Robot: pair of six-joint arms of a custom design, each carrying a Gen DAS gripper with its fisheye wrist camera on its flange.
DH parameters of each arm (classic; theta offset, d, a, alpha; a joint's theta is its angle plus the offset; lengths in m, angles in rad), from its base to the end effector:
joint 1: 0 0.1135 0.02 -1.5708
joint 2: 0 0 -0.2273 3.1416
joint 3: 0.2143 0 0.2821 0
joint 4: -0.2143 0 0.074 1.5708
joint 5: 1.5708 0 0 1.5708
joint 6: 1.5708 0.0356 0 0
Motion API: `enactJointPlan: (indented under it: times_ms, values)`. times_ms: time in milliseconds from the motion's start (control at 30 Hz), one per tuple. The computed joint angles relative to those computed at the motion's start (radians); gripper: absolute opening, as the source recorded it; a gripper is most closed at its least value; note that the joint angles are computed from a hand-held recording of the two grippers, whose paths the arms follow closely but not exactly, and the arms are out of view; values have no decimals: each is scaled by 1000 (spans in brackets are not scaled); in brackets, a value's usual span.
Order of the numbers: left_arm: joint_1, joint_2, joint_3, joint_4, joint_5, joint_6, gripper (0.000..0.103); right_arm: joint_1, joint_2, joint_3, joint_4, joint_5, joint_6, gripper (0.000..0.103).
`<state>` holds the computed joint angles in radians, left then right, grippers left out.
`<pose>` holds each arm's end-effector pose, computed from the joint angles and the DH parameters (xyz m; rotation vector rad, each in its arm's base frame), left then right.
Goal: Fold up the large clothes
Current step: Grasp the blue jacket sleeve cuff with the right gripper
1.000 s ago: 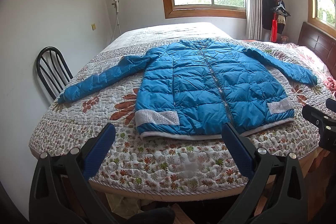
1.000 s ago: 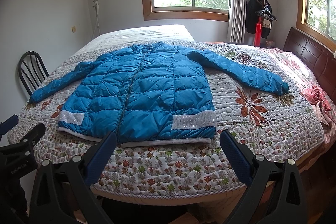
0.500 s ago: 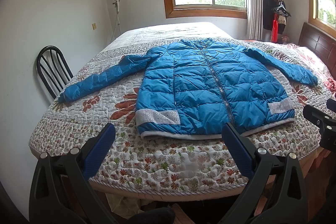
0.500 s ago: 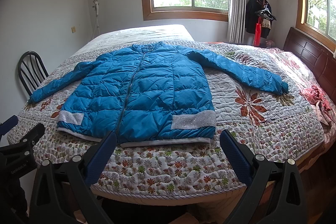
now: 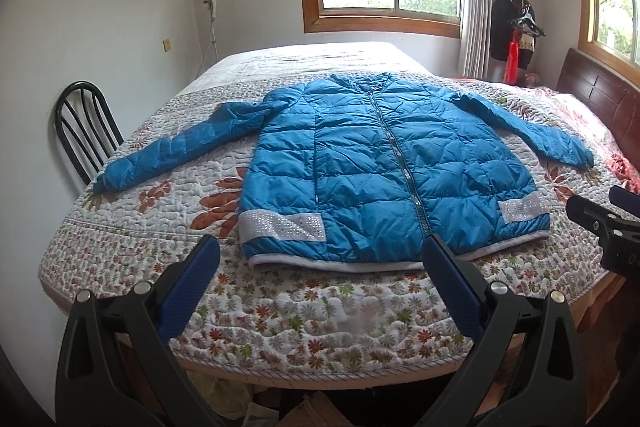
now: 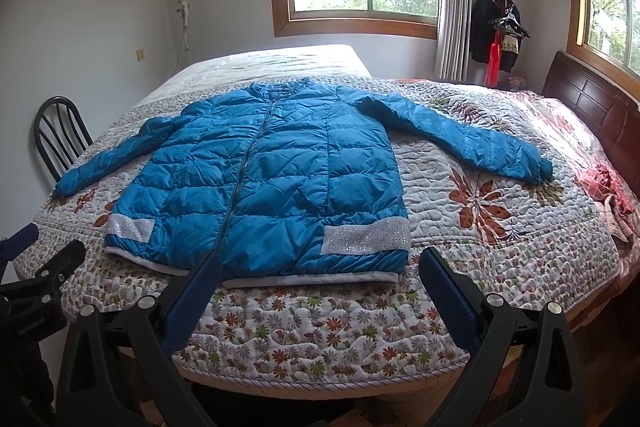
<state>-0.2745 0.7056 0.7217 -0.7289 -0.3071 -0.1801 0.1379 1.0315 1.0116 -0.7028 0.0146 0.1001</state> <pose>0.1986 -0.0447 0.2547 -0.0527 2.2454 0.1069 0.2598 0.0355 0.2905 -0.0358 2.2954 0.1064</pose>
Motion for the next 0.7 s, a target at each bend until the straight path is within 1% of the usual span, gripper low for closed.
enactJointPlan:
  times_ms: [67, 167, 267, 333, 433, 500, 600, 633, 700]
  values:
    - [15, 51, 19, 23, 22, -3, 100, -43, 43, 31, 13, -45, -20, 99]
    - [10, 143, 62, 81, 10, -6, 100, -129, 138, 101, 33, -132, -40, 99]
    - [3, 269, 139, 145, -2, -10, 100, -193, 241, 170, 76, -120, -65, 99]
    - [-8, 375, 211, 186, -27, -19, 100, -245, 314, 220, 107, -139, -88, 99]
    - [-26, 576, 373, 217, -39, -33, 100, -333, 444, 331, 116, -210, -103, 99]
    - [-47, 703, 483, 226, -46, -22, 100, -383, 561, 449, 88, -247, -113, 99]
    - [-64, 890, 667, 223, -17, -21, 100, -442, 736, 648, 20, -259, -119, 99]
    - [-71, 967, 751, 208, -13, -36, 100, -460, 786, 709, 2, -258, -125, 99]
    - [-78, 1080, 876, 192, 23, -59, 100, -487, 909, 861, -42, -235, -138, 99]
